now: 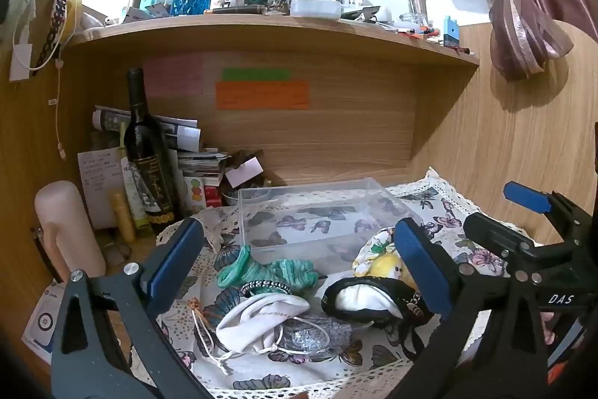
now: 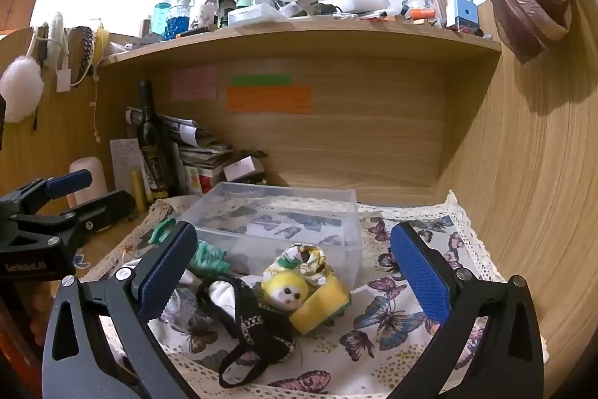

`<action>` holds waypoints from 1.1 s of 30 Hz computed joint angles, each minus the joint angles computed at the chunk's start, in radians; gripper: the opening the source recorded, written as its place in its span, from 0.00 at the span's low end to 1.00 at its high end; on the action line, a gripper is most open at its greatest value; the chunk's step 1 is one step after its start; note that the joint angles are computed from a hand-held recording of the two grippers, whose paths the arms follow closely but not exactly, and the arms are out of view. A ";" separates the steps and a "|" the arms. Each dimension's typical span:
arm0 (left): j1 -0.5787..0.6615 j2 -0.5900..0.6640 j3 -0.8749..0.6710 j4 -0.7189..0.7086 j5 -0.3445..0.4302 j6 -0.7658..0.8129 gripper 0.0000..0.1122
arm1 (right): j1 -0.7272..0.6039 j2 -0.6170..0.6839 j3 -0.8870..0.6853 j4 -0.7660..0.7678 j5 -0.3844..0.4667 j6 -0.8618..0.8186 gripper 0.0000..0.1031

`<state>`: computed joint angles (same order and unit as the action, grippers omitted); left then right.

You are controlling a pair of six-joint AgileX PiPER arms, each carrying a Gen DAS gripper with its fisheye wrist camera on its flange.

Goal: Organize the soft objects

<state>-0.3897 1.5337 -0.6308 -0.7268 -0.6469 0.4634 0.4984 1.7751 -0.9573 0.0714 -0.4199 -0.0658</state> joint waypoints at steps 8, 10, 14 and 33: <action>-0.004 0.008 -0.006 0.010 0.001 -0.012 0.92 | -0.005 -0.004 -0.002 -0.013 0.007 0.021 1.00; -0.004 -0.006 -0.011 -0.014 0.013 0.020 0.92 | 0.002 -0.009 0.001 0.007 0.007 0.005 1.00; -0.009 -0.002 -0.014 -0.019 0.005 0.026 0.92 | -0.003 -0.007 0.003 -0.009 0.002 0.022 1.00; -0.022 -0.003 -0.005 -0.008 -0.014 0.034 0.92 | -0.006 -0.005 0.002 -0.027 0.002 0.044 1.00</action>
